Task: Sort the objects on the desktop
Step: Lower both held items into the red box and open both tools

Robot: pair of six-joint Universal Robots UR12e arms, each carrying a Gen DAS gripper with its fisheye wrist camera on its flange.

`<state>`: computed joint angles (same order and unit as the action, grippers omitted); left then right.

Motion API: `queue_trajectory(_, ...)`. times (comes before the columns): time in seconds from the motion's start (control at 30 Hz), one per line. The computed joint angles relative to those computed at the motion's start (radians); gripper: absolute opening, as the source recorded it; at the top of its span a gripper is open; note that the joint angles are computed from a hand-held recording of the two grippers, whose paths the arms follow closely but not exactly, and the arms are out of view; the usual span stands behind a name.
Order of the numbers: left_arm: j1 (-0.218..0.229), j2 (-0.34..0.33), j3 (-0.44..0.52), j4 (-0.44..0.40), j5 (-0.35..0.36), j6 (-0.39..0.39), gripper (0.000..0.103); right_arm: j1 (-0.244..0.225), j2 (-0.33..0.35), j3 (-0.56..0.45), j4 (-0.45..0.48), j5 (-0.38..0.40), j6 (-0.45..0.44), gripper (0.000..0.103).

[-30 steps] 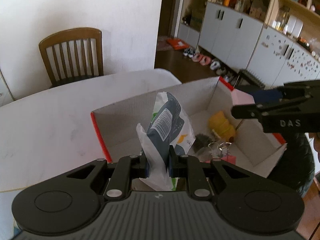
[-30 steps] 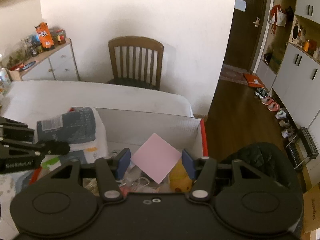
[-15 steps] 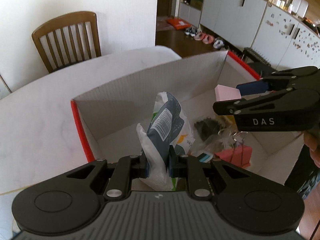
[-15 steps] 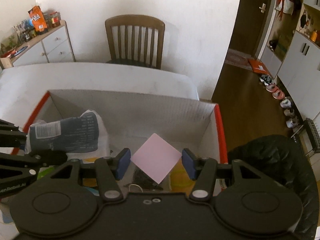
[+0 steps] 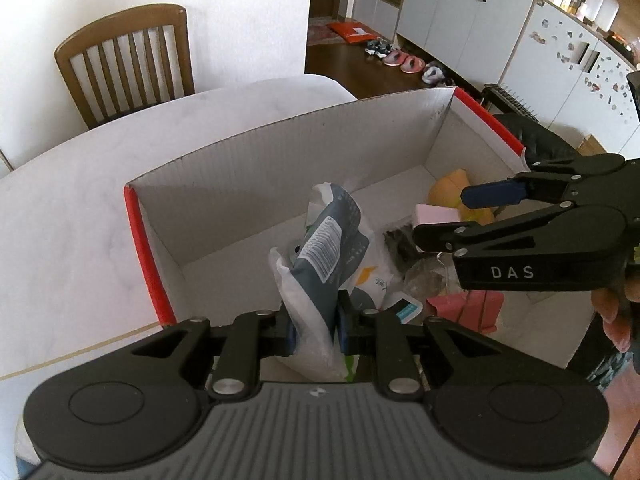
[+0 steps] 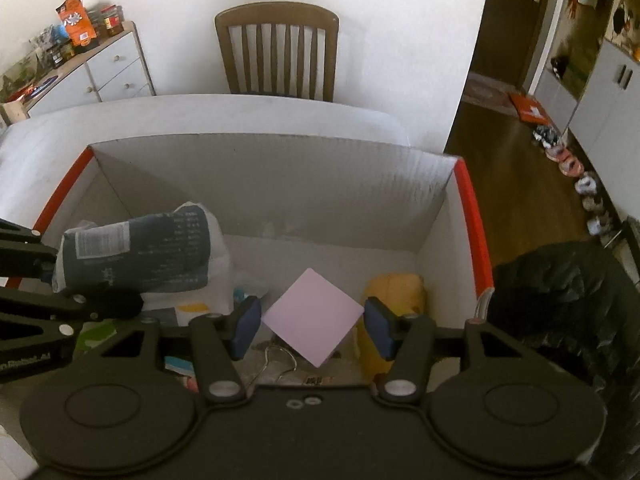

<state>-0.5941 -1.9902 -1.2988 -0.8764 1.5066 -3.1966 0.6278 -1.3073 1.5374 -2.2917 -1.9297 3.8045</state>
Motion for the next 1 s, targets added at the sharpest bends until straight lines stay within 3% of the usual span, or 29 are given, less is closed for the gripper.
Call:
queue_trajectory(0.13, 0.001, 0.007, -0.010, 0.007, 0.003, 0.000, 0.024, 0.005, -0.006, 0.008, -0.024, -0.002, -0.013, 0.066)
queue_trajectory(0.23, 0.000, 0.016, -0.022, 0.018, 0.003, -0.003, 0.039, 0.006, -0.014, 0.016, -0.036, -0.004, -0.014, 0.068)
queue_trajectory(0.27, 0.001, 0.019, -0.025, 0.023, -0.002, -0.008, 0.062, 0.006, -0.017, 0.018, -0.040, -0.005, -0.010, 0.069)
queue_trajectory(0.3, 0.002, 0.024, -0.032, 0.034, -0.002, -0.012, 0.076, 0.007, -0.020, 0.021, -0.045, -0.010, -0.008, 0.073)
queue_trajectory(0.77, 0.005, 0.084, -0.096, 0.136, -0.031, -0.047, 0.077, 0.024, -0.073, 0.057, -0.120, -0.034, 0.004, 0.076)
queue_trajectory(1.0, -0.010, 0.118, -0.134, 0.188, 0.001, -0.045, 0.077, 0.054, -0.084, 0.059, -0.148, -0.058, -0.011, 0.076)
